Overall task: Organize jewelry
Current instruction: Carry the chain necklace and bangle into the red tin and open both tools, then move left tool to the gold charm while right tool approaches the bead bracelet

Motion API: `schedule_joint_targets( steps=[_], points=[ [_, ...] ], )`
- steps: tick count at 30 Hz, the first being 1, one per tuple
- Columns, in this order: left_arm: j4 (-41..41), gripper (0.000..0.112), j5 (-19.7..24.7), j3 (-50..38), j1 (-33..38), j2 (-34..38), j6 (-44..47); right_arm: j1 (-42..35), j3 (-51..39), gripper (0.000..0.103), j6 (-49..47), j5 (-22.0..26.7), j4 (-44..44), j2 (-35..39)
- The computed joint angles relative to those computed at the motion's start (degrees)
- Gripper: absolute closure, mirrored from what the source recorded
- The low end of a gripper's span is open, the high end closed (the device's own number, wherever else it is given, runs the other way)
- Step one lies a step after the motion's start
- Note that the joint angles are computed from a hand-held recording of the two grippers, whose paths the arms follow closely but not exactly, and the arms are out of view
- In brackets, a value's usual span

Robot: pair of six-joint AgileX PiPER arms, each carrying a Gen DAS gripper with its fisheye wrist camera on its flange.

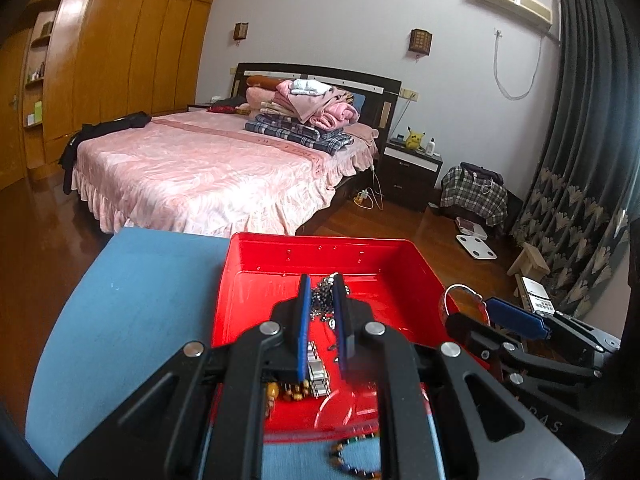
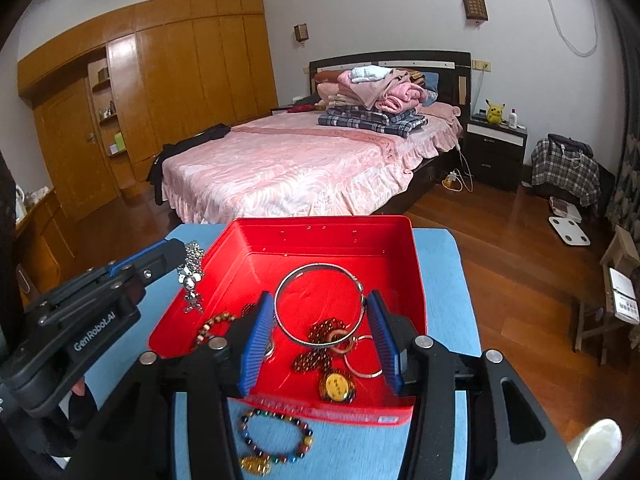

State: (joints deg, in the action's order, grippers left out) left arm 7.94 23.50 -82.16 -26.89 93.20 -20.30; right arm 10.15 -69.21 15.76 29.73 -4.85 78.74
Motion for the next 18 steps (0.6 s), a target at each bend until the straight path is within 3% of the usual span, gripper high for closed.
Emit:
schedule_joint_targets(
  steps=[2, 3, 4, 5, 7, 9, 11, 18],
  points=[
    [-1.9, 0.102, 0.5, -1.6, 0.4, 1.8, 2.4, -0.7, -0.5, 0.055, -0.1, -1.3, 0.5, 1.8],
    [-3.5, 0.1, 1.4, -2.8, 0.8, 2.9, 4.1, -1.1, -1.4, 0.049, -0.4, -0.8, 0.6, 3.0],
    [-4.0, 0.096, 2.2, -3.8, 1.0, 3.9, 4.3, -1.1, -2.1, 0.041, 1.4, -0.4, -1.2, 3.9],
    [-5.4, 0.082, 2.8, -4.4, 1.5, 4.4, 5.2, -0.9, -1.7, 0.034, 2.5, -0.9, -2.5, 4.0],
    [-5.3, 0.068, 2.3, -3.1, 1.9, 3.7, 5.0, -1.3, -0.6, 0.034, 2.4, -1.6, -2.9, 3.3],
    [-4.1, 0.067, 1.2, -1.3, 2.1, 2.6, 4.6, -0.9, 2.2, 0.02, 6.6, -3.1, -6.7, 1.3],
    [-3.4, 0.054, 0.4, 1.6, 2.3, 0.6, 3.8, -1.0, 4.2, 0.017, 7.8, -4.3, -7.4, -0.3],
    [7.5, 0.037, -2.2, 13.9, 1.2, -9.0, -5.8, 0.7, 13.7, 0.009, 15.1, -6.0, -11.9, -8.4]
  ],
)
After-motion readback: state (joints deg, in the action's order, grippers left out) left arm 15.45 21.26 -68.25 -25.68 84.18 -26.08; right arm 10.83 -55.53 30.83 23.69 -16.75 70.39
